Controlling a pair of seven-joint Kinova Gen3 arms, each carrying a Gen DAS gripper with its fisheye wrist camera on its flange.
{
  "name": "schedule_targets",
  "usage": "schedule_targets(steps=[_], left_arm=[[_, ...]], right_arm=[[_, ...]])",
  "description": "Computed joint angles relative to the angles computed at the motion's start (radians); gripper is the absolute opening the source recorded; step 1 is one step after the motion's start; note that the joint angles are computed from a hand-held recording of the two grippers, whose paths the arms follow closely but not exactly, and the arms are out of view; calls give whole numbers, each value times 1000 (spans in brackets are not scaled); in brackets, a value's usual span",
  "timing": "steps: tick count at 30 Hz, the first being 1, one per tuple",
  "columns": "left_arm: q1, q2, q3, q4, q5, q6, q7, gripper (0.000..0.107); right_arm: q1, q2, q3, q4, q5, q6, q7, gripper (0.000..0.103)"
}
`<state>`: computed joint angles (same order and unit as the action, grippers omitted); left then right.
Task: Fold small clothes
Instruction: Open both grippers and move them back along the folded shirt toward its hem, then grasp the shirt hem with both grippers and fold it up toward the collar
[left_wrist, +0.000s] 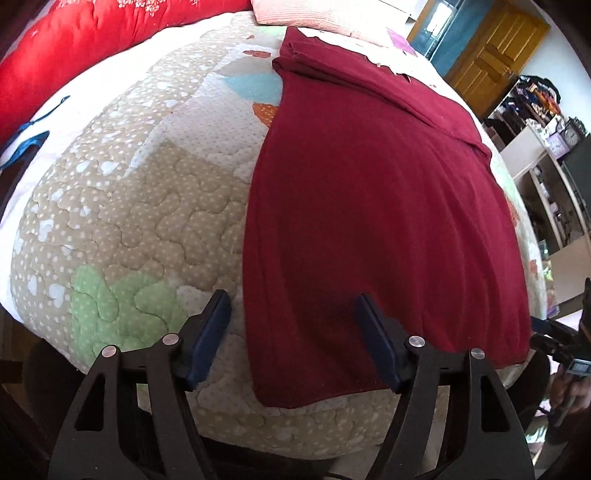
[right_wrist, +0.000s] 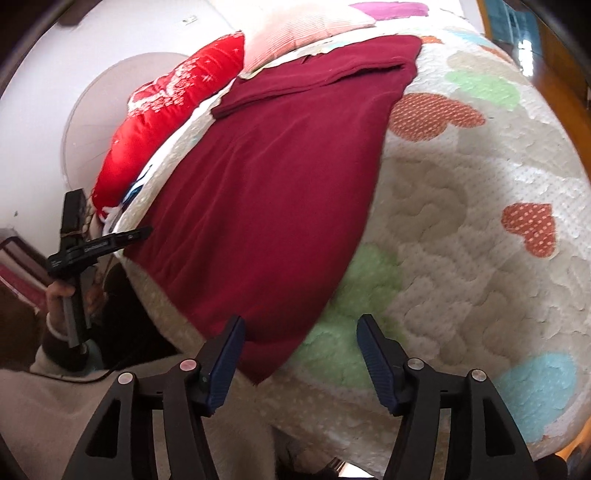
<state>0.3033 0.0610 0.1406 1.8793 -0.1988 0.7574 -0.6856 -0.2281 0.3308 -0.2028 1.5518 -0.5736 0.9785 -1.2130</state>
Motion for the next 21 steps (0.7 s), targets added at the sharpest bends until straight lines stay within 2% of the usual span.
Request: schedule_targets(steps=[2, 4, 10, 14, 18, 21], left_arm=[[3, 10, 1, -11, -6, 11, 5, 73], [-9, 8, -5, -7, 28, -4, -17, 75], [-40, -8, -14, 12, 100, -34, -58, 79], [-36, -2, -7, 2, 93, -23, -68, 79], [-23, 3, -6, 2, 66, -27, -43, 79], [-15, 5, -4, 3, 48, -31, -25, 79]], right_arm=[[6, 5, -6, 7, -21, -9, 11, 66], [24, 10, -17, 21, -66, -22, 35, 69], [49, 4, -35, 81, -191, -64, 96, 69], [75, -19, -59, 154, -291, -89, 213, 69], [78, 1, -67, 181, -392, -99, 289, 66], [68, 12, -66, 181, -424, -104, 322, 65]])
